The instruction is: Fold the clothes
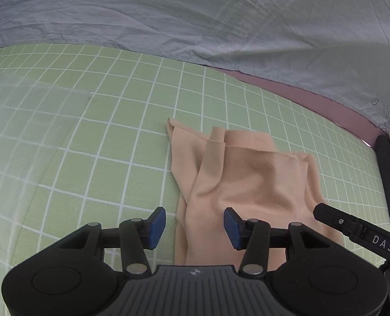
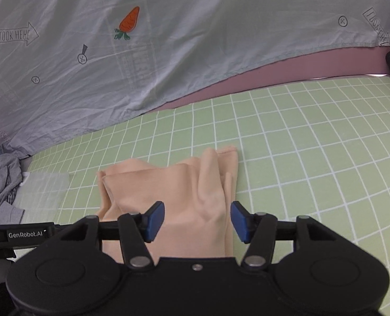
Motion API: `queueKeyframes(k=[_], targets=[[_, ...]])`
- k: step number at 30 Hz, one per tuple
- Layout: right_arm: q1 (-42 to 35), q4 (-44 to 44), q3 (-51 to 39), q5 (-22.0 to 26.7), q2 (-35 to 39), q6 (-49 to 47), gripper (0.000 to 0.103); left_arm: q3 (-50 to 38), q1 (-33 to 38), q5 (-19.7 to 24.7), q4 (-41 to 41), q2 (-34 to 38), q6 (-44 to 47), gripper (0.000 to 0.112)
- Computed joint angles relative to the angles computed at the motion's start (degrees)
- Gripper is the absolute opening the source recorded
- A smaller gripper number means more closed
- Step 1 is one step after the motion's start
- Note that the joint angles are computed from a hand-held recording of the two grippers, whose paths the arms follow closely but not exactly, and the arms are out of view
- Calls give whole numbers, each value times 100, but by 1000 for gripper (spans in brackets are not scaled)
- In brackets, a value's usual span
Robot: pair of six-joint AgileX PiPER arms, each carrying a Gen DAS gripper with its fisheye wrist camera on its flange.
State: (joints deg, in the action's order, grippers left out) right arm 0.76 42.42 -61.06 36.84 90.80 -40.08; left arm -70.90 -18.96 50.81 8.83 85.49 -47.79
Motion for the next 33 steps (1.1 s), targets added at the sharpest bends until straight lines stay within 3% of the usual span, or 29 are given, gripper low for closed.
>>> queueKeyframes(k=[3, 5, 6, 8, 11, 14, 17, 21, 24, 33], targets=[[174, -309, -266, -130, 516, 355, 45, -121, 74, -193, 35, 363, 147, 50], [262, -381, -427, -295, 794, 493, 45, -154, 172, -319, 11, 490, 186, 48], [293, -467, -499, -383, 891, 603, 45, -98, 257, -432, -89, 473, 172, 37], [297, -520, -658, -460, 1083, 740, 48, 108, 495, -748, -499, 365, 97, 31], [118, 28, -625, -470, 1166, 446, 50, 275, 672, -892, -654, 231, -391, 28], [-43, 695, -307, -773, 966, 185, 50, 311, 658, -815, -182, 90, -1034, 27], [-182, 659, -332, -576, 833, 311, 51, 336, 843, -760, -646, -36, -406, 34], [-398, 558, -505, 145, 785, 449, 59, 462, 829, -632, -1027, -253, 150, 63], [-399, 466, -518, 427, 750, 480, 68, 617, 766, -641, -1371, -368, 411, 65], [130, -702, -608, 433, 746, 1467, 68, 421, 577, -416, -1508, -183, 650, 70]])
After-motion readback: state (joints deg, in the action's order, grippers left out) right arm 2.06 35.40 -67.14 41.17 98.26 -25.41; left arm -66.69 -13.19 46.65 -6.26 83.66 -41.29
